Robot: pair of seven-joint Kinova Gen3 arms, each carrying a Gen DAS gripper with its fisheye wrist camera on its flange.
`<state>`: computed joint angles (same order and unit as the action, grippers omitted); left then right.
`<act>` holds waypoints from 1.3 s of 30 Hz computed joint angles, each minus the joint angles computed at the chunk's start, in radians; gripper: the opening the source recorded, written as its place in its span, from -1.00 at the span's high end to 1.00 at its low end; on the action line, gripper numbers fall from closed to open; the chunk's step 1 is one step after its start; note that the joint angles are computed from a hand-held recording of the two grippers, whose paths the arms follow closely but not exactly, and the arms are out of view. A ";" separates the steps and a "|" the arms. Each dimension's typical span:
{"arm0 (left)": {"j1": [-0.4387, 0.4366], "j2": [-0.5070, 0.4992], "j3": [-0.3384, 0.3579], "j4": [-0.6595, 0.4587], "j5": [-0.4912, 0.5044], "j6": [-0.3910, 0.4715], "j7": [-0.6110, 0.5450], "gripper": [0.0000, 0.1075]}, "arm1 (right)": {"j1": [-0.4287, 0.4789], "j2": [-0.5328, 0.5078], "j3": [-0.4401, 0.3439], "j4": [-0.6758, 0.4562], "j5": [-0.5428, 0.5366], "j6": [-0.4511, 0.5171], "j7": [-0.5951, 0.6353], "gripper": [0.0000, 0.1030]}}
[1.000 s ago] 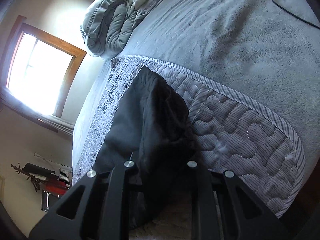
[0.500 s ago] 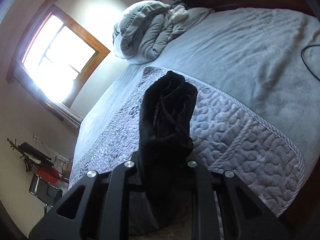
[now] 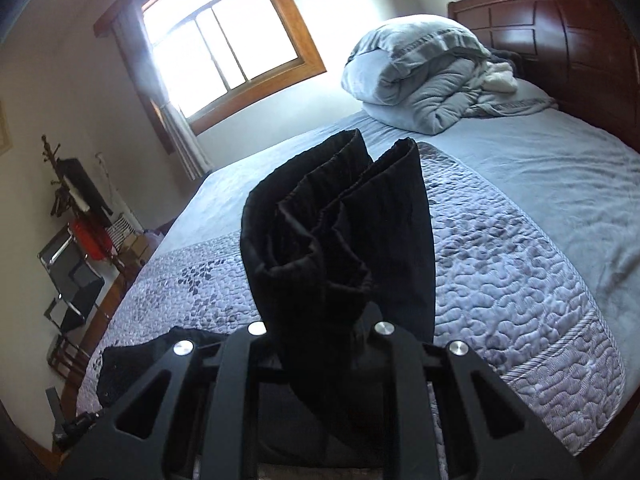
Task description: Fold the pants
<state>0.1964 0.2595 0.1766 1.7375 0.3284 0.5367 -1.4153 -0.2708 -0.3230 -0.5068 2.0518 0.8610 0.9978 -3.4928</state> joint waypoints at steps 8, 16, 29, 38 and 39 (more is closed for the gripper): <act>-0.022 -0.025 0.011 0.020 0.042 -0.004 -0.038 -0.84 | -0.111 0.198 0.020 -0.102 0.052 -0.015 0.073 0.67; -0.047 -0.053 0.000 0.060 0.085 -0.002 -0.075 -0.84 | -0.230 0.327 0.094 -0.166 0.039 -0.029 0.129 0.67; -0.047 -0.080 -0.008 0.058 0.104 -0.004 -0.103 -0.84 | -0.387 0.476 0.229 -0.258 -0.057 -0.047 0.297 0.66; -0.037 -0.076 -0.002 0.047 0.119 -0.008 -0.116 -0.84 | -0.484 0.574 0.321 -0.275 -0.105 -0.078 0.365 0.52; -0.035 -0.072 -0.002 0.043 0.116 -0.005 -0.113 -0.84 | -0.490 0.575 0.330 -0.271 -0.104 -0.091 0.363 0.43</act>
